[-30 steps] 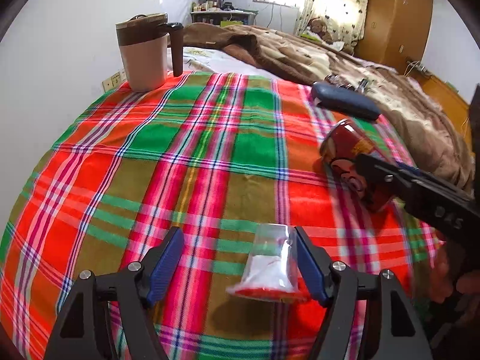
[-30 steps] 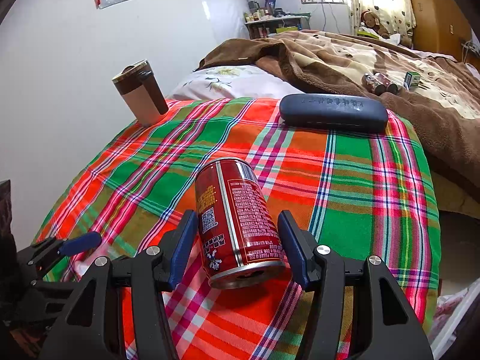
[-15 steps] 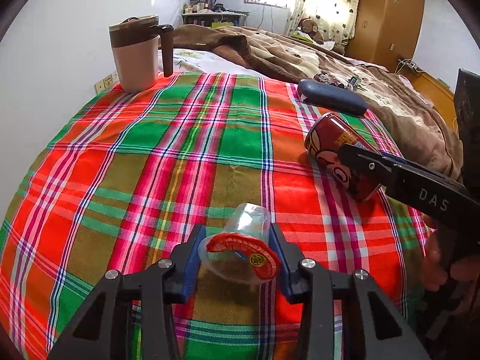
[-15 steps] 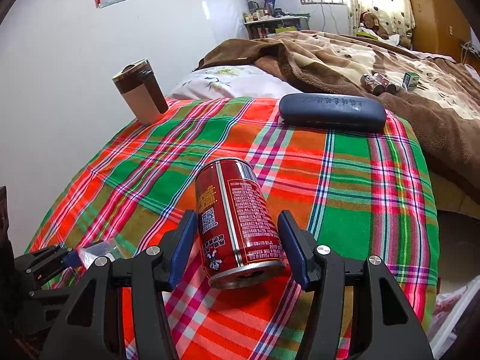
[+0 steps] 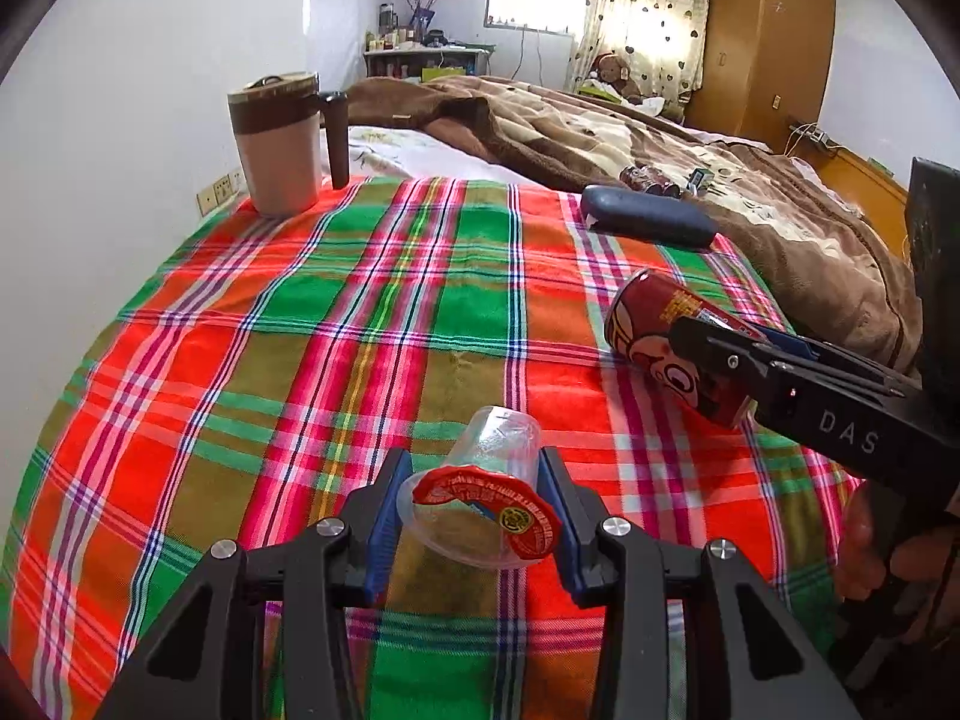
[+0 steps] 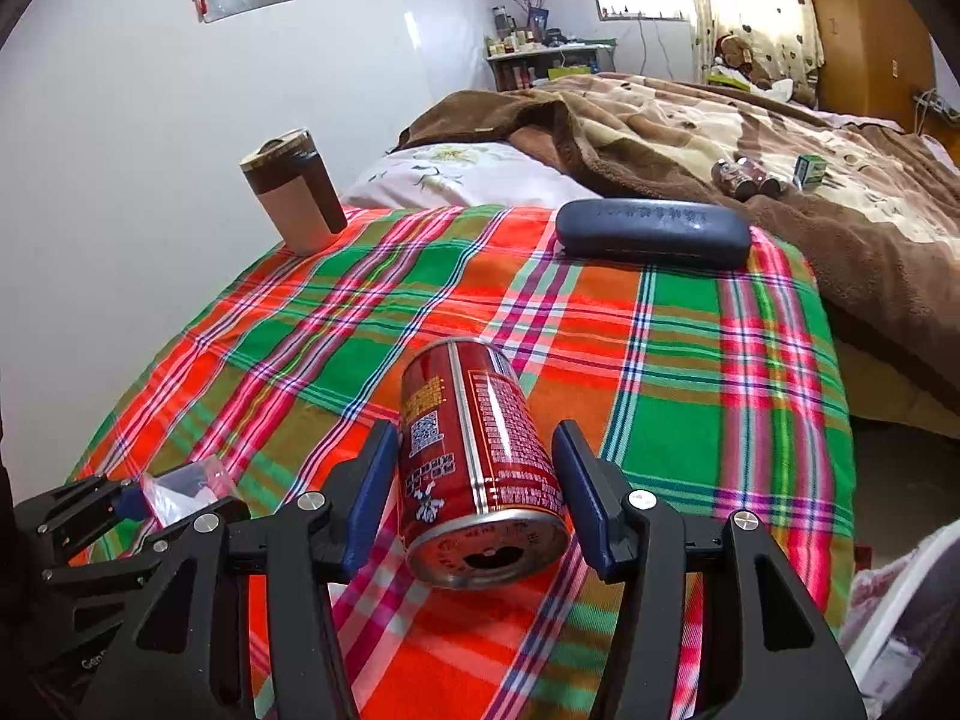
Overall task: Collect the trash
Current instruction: 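Grasp the clear red-lidded plastic cup with the left tool while the right tool grasps the red can, then carry the plastic cup and red can over the wastebasket with both tools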
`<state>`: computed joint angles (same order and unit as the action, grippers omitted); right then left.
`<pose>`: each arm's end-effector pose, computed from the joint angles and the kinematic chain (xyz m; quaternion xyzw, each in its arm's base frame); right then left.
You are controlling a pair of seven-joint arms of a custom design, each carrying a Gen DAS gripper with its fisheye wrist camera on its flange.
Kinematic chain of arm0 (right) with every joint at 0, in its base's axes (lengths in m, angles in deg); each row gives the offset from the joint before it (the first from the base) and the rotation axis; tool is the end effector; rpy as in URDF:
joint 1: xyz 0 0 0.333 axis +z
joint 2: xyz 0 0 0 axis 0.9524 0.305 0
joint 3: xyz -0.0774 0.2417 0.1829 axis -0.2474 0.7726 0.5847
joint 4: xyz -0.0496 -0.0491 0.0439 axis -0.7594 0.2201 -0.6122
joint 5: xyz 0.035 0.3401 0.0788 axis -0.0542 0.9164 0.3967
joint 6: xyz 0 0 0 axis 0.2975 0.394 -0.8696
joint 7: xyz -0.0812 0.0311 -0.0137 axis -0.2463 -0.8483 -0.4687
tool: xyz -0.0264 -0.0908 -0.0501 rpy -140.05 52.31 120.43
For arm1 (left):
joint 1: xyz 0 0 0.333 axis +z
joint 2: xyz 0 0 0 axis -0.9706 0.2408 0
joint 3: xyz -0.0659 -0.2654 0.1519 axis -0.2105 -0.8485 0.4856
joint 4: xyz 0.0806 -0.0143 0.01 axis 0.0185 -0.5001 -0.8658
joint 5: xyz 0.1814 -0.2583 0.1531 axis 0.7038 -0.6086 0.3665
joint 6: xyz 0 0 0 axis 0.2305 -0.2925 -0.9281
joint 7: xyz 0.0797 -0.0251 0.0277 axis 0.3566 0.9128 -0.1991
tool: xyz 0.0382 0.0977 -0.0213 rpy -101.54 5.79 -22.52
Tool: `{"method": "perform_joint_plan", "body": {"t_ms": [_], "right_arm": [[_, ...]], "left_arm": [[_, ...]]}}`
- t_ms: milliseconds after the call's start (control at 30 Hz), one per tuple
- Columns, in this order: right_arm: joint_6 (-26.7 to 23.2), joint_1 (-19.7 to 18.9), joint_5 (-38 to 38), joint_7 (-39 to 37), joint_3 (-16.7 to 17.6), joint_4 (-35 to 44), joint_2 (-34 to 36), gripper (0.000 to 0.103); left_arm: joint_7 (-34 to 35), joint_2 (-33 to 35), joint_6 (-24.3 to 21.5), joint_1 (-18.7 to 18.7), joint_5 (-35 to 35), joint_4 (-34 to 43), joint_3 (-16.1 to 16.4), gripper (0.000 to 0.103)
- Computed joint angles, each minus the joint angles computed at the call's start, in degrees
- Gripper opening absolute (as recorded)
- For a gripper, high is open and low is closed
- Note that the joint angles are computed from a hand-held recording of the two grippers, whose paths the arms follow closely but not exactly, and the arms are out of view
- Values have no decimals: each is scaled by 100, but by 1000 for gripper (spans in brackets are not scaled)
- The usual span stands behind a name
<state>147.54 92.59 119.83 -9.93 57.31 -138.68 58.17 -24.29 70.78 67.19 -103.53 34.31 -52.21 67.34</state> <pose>0.5088 0.2228 0.4681 -0.7828 0.4743 -0.0984 0.3905 0.4488 -0.3817 0.4631 -0.7440 0.5653 -0.2424 0.2609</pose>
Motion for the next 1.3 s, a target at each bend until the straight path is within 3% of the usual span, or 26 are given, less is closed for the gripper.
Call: {"method": "perform_joint_plan", "body": {"t_ms": [533,800,1033,1300], "right_arm": [[342,235,791,-627,-253,-790,-889,53],[456,383,1136,-937,-496,-1199,-1407,52],[609,434,1267,-1004,-720,-1527,-1835,52],[912,313,817,-504,-922,-2000,-2285,52]], "left_arm": [[-158,-177,-465,-333,274,206,-243,43],[-61,-35,-471,-555,350,493,-309,43],[187,283,-565,-857,456,1028,-298,43],[711,908,-585,-1319,486,1970,-151,43]]}}
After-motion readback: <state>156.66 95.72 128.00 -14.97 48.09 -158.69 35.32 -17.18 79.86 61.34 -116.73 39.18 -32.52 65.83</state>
